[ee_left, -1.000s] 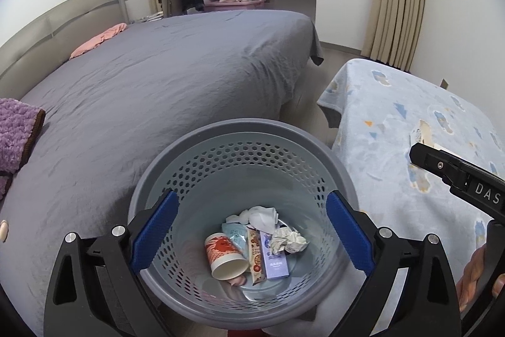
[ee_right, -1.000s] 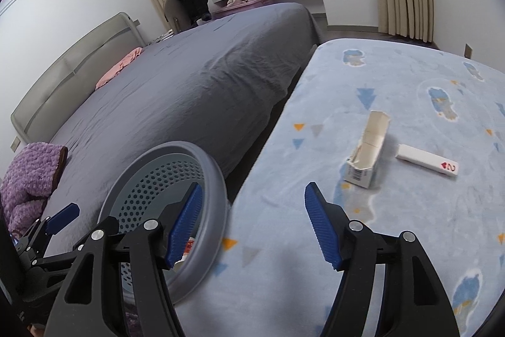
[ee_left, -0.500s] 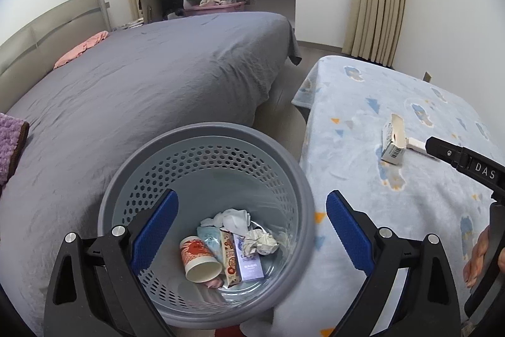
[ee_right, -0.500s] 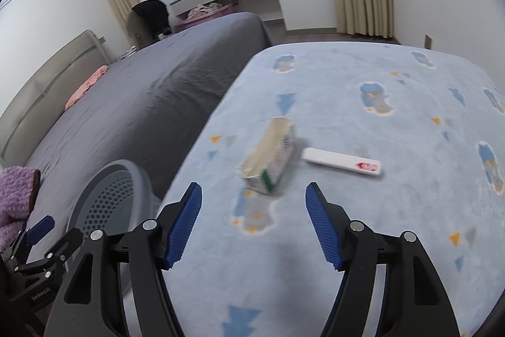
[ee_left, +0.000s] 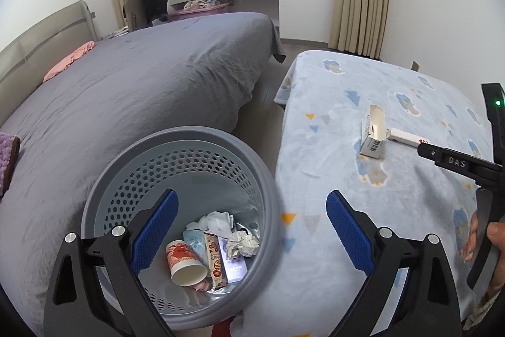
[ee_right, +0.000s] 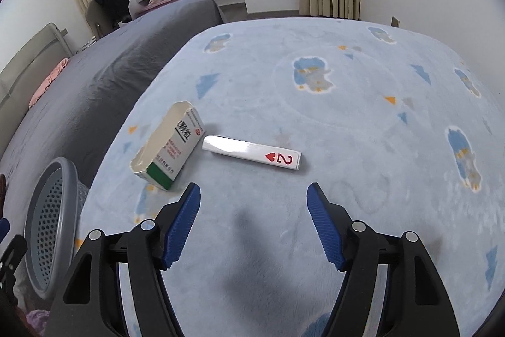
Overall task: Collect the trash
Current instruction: 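Move both open tools back over the bed toward the box and strip, then grasp the white red-heart strip with the right tool while the left tool grasps the white box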
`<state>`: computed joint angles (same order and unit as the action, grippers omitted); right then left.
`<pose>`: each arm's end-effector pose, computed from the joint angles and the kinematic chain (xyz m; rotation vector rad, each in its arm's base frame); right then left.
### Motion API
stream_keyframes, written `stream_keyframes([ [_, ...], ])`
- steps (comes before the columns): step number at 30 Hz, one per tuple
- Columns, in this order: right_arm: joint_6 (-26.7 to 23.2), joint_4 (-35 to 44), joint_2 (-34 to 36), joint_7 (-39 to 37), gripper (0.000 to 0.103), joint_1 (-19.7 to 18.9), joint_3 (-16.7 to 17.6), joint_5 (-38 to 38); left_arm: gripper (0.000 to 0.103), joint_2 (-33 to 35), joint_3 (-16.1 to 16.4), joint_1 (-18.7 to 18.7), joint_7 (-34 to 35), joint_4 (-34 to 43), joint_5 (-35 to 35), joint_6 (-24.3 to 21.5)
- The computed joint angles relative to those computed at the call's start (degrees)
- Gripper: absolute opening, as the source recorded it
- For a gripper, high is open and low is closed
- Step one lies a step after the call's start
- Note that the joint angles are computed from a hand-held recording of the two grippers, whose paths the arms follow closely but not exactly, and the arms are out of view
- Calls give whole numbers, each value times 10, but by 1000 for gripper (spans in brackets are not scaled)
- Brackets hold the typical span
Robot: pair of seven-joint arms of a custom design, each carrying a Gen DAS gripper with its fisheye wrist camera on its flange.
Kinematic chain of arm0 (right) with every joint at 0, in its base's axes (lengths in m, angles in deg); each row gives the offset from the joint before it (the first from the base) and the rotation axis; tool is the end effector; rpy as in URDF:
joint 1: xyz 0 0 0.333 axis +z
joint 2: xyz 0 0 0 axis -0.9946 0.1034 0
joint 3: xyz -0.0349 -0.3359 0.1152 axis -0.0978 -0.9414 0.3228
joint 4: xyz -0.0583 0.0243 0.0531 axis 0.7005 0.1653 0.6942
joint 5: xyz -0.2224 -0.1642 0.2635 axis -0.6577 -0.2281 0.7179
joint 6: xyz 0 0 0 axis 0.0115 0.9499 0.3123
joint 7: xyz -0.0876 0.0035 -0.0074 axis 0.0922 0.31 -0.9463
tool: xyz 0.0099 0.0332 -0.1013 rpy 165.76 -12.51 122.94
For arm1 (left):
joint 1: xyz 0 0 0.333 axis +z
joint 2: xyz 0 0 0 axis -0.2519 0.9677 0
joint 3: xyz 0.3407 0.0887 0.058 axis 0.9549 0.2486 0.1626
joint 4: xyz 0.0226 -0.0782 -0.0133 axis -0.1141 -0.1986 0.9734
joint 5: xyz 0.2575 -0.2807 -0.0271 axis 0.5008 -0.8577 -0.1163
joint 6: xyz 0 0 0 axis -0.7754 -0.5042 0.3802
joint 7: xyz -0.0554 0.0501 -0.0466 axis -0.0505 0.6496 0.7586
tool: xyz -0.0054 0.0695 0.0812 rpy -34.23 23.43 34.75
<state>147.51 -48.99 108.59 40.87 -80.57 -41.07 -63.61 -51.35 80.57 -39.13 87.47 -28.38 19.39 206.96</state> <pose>0.6887 0.0984 0.2751 -1.7126 1.8663 -0.4323 0.5981 -0.3201 0.3251 -1.7288 1.7514 -0.6537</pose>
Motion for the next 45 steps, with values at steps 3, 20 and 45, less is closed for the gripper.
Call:
stream_keyframes([
  [3, -11, 16, 12, -3, 70, -19, 21, 4, 93, 6, -3, 1, 16, 5, -9, 3],
  [20, -66, 108, 66, 37, 83, 27, -19, 30, 93, 15, 10, -13, 50, 11, -41, 25],
  [45, -93, 178, 106, 108, 85, 76, -87, -37, 93, 28, 18, -32, 103, 24, -86, 10],
])
